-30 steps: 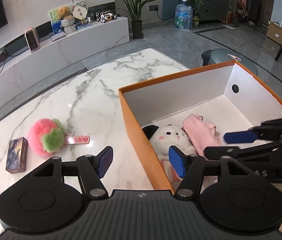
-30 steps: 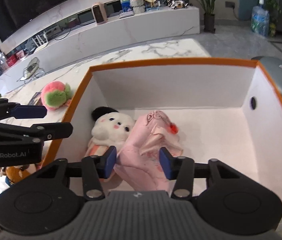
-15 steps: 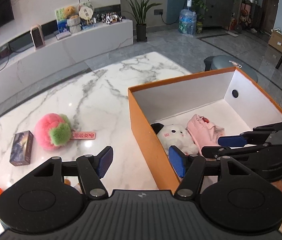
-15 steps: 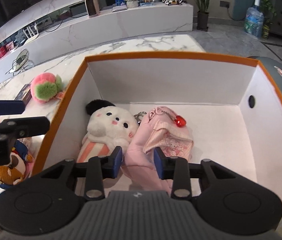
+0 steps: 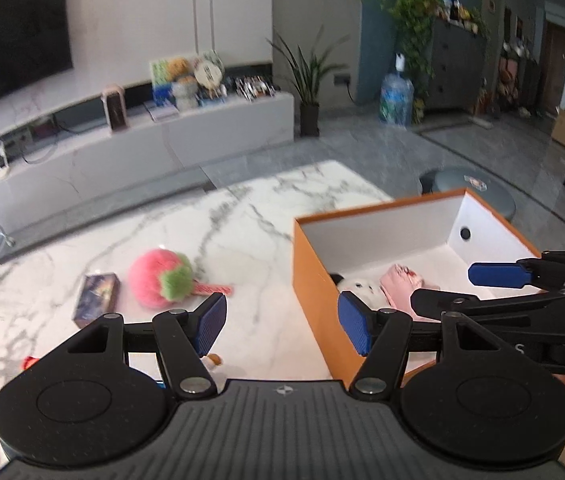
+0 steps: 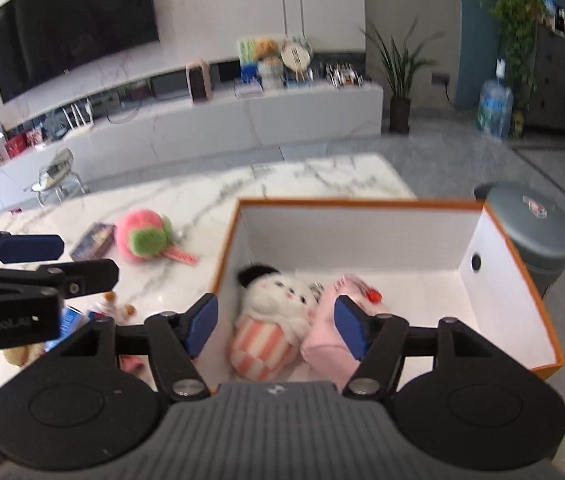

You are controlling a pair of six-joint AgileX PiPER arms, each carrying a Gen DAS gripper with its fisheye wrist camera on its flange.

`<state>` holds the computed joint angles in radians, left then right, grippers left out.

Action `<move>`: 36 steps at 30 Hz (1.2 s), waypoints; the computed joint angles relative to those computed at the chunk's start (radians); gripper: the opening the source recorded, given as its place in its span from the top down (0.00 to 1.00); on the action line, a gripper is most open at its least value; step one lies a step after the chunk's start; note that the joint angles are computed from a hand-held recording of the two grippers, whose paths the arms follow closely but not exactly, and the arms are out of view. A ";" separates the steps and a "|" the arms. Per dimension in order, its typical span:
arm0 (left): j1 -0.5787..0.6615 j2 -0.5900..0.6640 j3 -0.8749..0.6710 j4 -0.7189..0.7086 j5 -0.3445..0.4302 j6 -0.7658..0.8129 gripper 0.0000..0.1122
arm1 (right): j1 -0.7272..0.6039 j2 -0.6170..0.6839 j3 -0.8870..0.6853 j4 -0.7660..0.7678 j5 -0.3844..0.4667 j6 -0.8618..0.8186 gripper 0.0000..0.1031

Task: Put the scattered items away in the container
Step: 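Withdraw both grippers from the box back toward the toy pile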

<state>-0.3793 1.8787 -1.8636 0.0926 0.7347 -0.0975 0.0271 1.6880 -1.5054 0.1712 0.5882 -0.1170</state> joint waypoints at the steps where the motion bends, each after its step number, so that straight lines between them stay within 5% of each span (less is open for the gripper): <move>1: 0.002 -0.027 0.039 0.013 -0.029 -0.015 0.35 | 0.011 -0.017 0.009 -0.006 -0.006 0.006 0.35; 15: 0.126 -0.311 0.405 0.036 -0.209 -0.063 0.24 | 0.245 -0.120 0.045 -0.208 0.016 0.222 0.34; 24: 0.255 -0.375 0.516 0.005 -0.188 -0.054 0.23 | 0.412 -0.068 -0.004 -0.350 0.083 0.348 0.31; 36: 0.425 -0.400 0.636 -0.189 -0.168 0.163 0.24 | 0.541 0.053 -0.057 -0.430 0.147 0.455 0.27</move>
<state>0.0461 1.4786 -1.2274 -0.0967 0.5668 0.0655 0.5684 1.7415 -1.5623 -0.2593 0.7352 0.3379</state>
